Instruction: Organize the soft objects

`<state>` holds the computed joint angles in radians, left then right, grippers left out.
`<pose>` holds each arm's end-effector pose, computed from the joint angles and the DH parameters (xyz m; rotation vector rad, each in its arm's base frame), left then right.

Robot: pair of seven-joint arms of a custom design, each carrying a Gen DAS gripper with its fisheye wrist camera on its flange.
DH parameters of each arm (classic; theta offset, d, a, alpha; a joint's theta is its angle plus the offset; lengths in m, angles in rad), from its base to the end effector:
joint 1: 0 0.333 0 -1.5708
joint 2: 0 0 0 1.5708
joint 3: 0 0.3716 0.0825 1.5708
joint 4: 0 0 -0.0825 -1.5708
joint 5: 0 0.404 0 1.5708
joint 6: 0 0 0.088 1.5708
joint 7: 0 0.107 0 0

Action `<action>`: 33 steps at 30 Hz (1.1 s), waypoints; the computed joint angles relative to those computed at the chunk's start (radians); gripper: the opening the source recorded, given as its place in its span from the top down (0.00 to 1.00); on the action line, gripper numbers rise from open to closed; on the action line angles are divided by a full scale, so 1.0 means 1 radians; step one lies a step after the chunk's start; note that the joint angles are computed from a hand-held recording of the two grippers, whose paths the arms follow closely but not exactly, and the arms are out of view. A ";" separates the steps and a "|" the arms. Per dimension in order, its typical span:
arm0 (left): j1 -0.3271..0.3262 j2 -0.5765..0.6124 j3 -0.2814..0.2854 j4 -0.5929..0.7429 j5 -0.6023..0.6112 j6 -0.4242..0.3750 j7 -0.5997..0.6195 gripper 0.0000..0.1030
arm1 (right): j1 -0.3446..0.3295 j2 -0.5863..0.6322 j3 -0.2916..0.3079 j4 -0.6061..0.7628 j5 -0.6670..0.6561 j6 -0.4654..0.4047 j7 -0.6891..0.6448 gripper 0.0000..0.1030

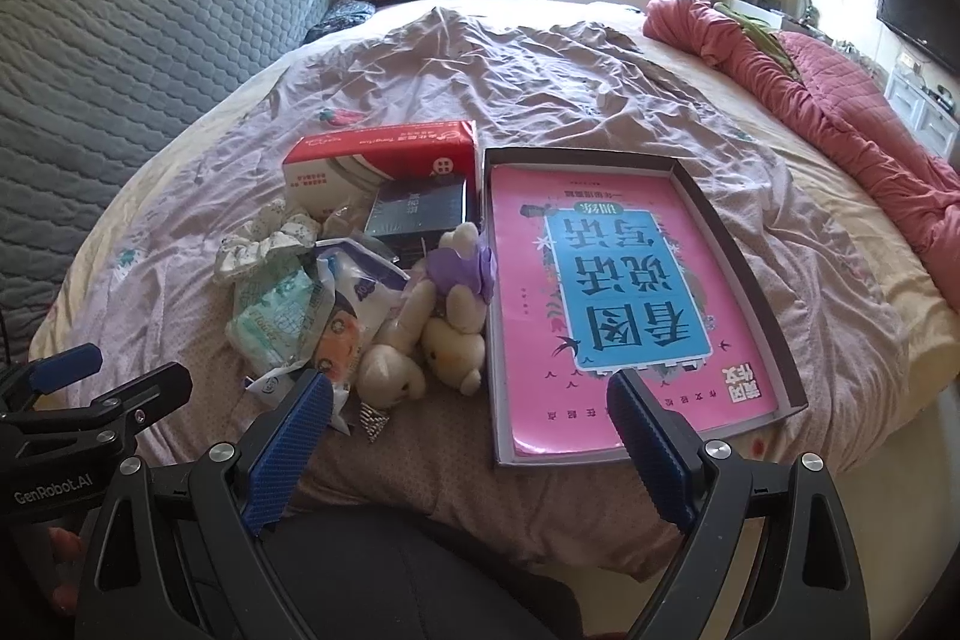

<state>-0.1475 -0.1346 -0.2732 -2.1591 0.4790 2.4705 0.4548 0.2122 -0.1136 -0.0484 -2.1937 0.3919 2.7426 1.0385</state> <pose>0.5060 -0.2347 0.5476 -2.2052 1.4990 -0.5743 0.5616 0.0765 0.5536 -2.0767 1.4004 -0.5011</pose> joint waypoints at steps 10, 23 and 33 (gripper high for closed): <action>0.000 -0.005 0.000 -0.001 0.006 0.000 0.002 0.02 | -0.006 0.001 0.003 0.003 -0.015 -0.008 0.022 0.10; -0.007 0.000 -0.002 0.006 0.010 -0.013 -0.009 0.02 | -0.004 0.002 0.000 0.004 -0.005 -0.009 0.016 0.10; -0.010 0.007 -0.002 0.009 0.005 -0.016 -0.005 0.02 | -0.008 0.008 0.002 0.005 -0.003 -0.012 0.013 0.10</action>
<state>-0.1577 -0.1277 -0.2752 -2.1498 0.4838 2.4548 0.4496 0.2037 -0.1060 -0.0463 -2.1888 0.3884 2.7309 1.0515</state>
